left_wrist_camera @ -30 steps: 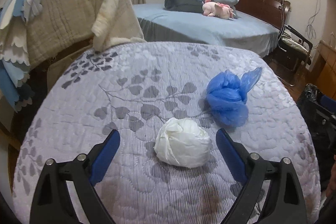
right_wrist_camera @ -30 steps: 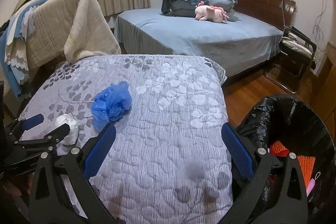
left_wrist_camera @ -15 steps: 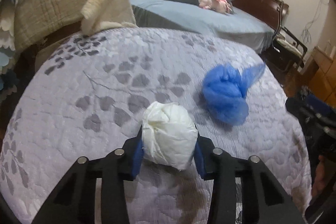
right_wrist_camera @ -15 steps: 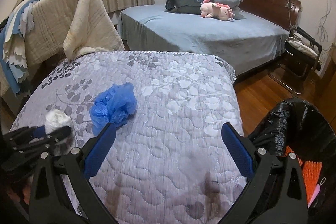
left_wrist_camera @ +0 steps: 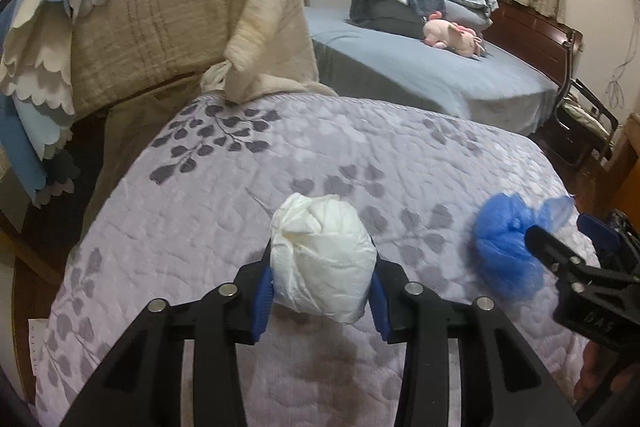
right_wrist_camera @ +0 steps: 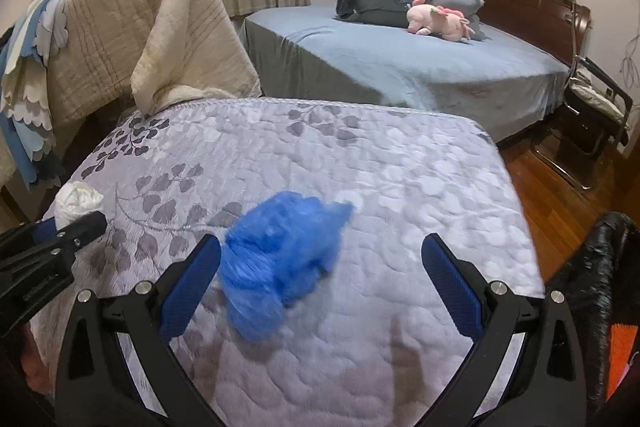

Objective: Collect trash
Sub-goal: 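Grasp the blue plastic bag with the right gripper while the left holds the tissue ball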

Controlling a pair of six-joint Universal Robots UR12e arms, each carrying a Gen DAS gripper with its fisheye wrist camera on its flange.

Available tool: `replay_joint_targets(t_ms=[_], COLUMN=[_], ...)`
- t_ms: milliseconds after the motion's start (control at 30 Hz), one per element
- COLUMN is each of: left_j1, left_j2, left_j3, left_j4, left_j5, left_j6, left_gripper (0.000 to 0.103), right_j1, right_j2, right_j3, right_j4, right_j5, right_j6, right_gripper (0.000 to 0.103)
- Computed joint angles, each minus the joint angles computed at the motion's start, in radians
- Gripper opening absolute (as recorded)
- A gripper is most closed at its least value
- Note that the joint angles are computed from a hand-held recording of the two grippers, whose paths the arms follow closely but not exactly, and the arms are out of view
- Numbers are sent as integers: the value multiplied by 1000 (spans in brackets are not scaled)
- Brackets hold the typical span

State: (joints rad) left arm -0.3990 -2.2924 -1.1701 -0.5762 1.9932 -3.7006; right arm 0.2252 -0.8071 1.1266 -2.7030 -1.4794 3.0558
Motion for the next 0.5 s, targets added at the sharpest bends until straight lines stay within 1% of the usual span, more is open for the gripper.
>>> replay_joint_targets(t_ms=[167,267,300,333,400,500], left_j1=[9,10,11,11,10,9], left_j2=[2,1,0,0,-1,-3], left_j3=[-7,-8,-8,-8,-7,-6], left_j4=[-2,-7,-8,-8,-10,-9], left_j5=[2,1,-1,-4,-4,-5], left_j6=[-10,-11,-13,-15,-19,-17], left_gripper=[40,40,40,40,40,40], right_j1=[11,14,15,16,17,18], right_j2=[32,44,46,48,52,56], right_j3=[-55,-79,-81,-88,-99,-106], right_j4=[59,102,109,129,173,192], right_j5=[-8,8,10,15,22,27], right_j6=[-7,-24,-30,-44,-65,-68], right_gripper=[97,95,90,82,75,67])
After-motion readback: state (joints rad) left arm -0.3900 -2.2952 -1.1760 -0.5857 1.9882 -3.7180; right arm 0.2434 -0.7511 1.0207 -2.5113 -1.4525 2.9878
